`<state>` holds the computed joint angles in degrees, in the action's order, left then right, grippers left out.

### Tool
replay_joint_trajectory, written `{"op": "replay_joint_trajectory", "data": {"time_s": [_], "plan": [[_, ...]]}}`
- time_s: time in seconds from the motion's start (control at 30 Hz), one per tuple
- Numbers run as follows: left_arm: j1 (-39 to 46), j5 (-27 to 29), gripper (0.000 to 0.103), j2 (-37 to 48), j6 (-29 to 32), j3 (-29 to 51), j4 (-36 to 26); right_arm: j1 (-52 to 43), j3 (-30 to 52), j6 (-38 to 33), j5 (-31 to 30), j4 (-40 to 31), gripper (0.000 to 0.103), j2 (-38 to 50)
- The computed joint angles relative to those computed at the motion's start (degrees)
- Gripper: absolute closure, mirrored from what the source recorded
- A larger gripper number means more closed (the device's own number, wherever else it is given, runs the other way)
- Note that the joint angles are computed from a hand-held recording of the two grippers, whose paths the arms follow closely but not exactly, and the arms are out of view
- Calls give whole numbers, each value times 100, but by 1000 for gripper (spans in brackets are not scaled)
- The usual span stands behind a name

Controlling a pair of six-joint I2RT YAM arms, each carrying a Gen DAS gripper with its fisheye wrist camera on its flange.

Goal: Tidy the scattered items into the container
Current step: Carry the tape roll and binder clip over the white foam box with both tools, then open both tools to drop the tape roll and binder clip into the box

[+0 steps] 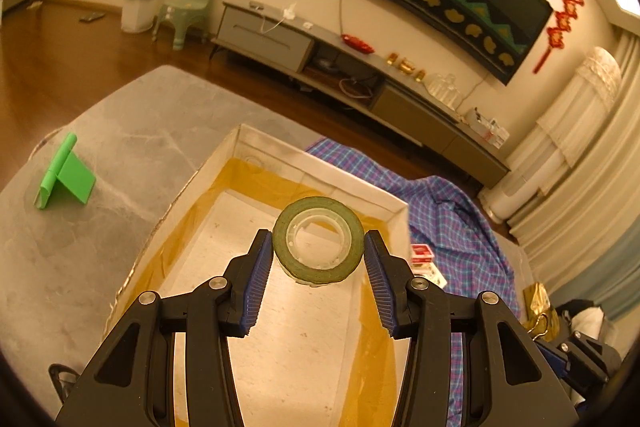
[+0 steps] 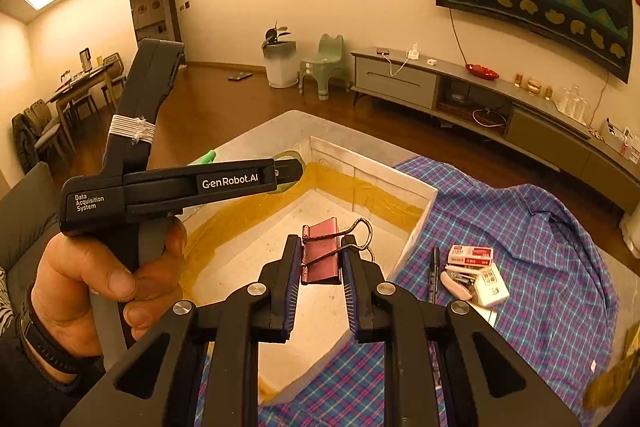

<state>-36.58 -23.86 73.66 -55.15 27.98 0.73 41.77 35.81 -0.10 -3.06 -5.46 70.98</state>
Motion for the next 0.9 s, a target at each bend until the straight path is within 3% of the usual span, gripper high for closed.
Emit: {"op": "replay_joint_trajectory", "data": {"time_s": [0.37,0.63,0.9], "plan": [[1013,1155,54,898,-101,-17,809,-462,1231,-202,-455,-88,82,1745],[1298,1480,54,1528,-248,198,1108,-668,2409,-394,-664,-581,82,3048],[1418,1645,54,2169,-403,604,972,-729,3655,-621,-606,-1321,82,4280]]}}
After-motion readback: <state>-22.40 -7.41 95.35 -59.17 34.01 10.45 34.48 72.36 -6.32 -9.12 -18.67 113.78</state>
